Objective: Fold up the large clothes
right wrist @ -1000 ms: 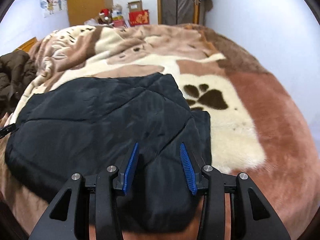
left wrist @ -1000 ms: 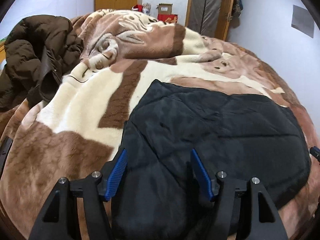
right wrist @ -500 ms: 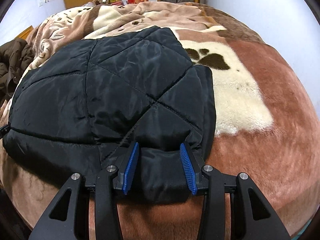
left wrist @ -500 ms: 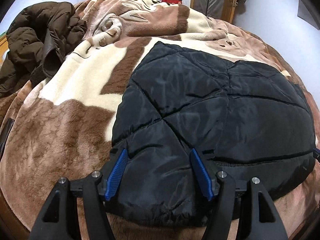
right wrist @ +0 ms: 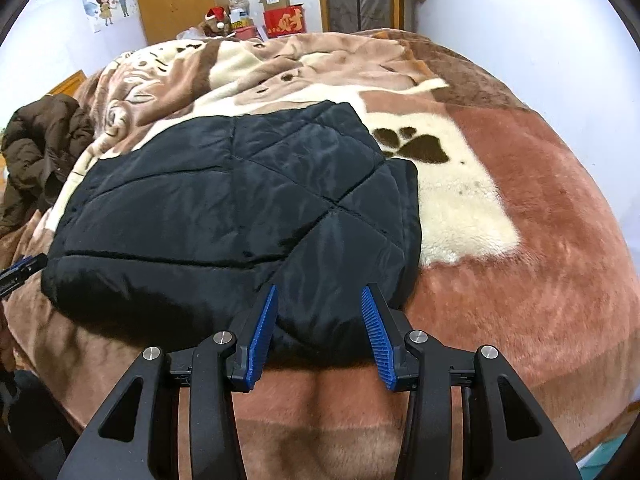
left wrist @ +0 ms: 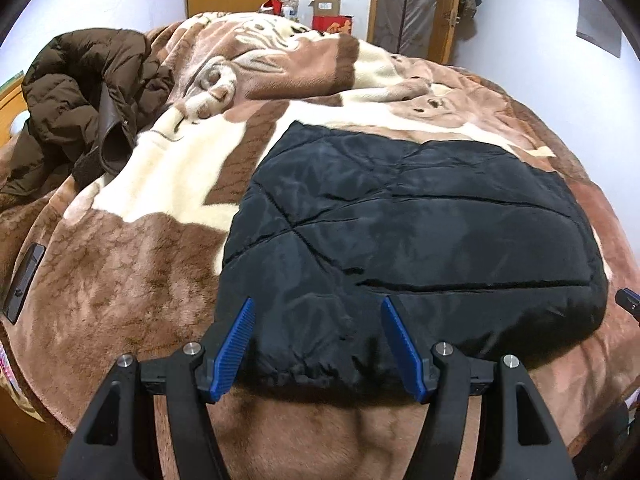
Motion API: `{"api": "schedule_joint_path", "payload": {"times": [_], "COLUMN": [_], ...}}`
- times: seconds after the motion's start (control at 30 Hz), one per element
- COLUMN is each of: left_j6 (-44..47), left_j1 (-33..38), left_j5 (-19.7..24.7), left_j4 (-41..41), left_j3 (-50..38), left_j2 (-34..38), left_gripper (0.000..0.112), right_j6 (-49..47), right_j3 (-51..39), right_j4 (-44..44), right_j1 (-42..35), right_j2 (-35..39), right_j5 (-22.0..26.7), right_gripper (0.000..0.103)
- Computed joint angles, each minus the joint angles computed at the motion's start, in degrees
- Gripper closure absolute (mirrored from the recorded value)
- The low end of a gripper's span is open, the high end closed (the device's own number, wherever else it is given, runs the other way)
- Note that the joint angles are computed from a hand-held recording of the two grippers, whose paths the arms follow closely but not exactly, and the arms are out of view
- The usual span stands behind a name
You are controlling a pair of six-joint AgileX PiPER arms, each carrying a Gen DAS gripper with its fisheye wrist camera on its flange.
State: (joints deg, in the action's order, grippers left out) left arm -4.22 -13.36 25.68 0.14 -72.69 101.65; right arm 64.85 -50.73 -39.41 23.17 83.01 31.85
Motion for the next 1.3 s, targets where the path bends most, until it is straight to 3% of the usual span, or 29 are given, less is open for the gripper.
{"api": "schedule_joint_path", "payload": {"times": [0.23, 0.63, 0.7, 0.77, 1.0, 1.17, 1.3], "left_j6": [-0.61, 0.98, 1.78, 2.31, 6.93, 9.70, 8.84], "left_j1": [-1.70, 0.75, 2.31, 3.90, 7.99, 6.81, 4.21], "left_j5": [-0.03, 0.73, 0.83, 1.81, 5.30, 6.67, 10.96], "left_j4": [1.45, 0.40, -0.52, -1.49, -8.02, -11.05, -7.81], "left_j3": [-0.91, -8.23, -9.95, -12.41, -19.50, -24.10, -36.55], "left_j2": [-0.54, 6.62, 8.49, 10.81, 17.70, 17.97, 24.02], "left_gripper": [0.045, 0.045, 0.045, 0.045, 0.044, 0.045, 0.045], "right_j6": [0.01, -2.59, -3.80, -6.16, -14.49, -6.55, -11.42], "right_j3": [-0.07, -0.95, -0.96, -1.25, -2.32, -4.93, -11.27], "right_j4": [0.80, 2.61, 3.43, 5.29, 12.67, 3.29, 5.57], "right_j1": [-0.88, -7.17, -8.96, -10.87, -15.64, -13.59, -14.50], "right_j2": [-0.09, 3.30, 3.93, 4.90, 8.90, 6.72, 9.64], "right_j5": [-1.16, -5.39, -6.36, -7.30, -10.46, -7.78, -7.50], "right_gripper": [0.052, 0.052, 0.047, 0.042, 0.041, 0.041, 0.041]}}
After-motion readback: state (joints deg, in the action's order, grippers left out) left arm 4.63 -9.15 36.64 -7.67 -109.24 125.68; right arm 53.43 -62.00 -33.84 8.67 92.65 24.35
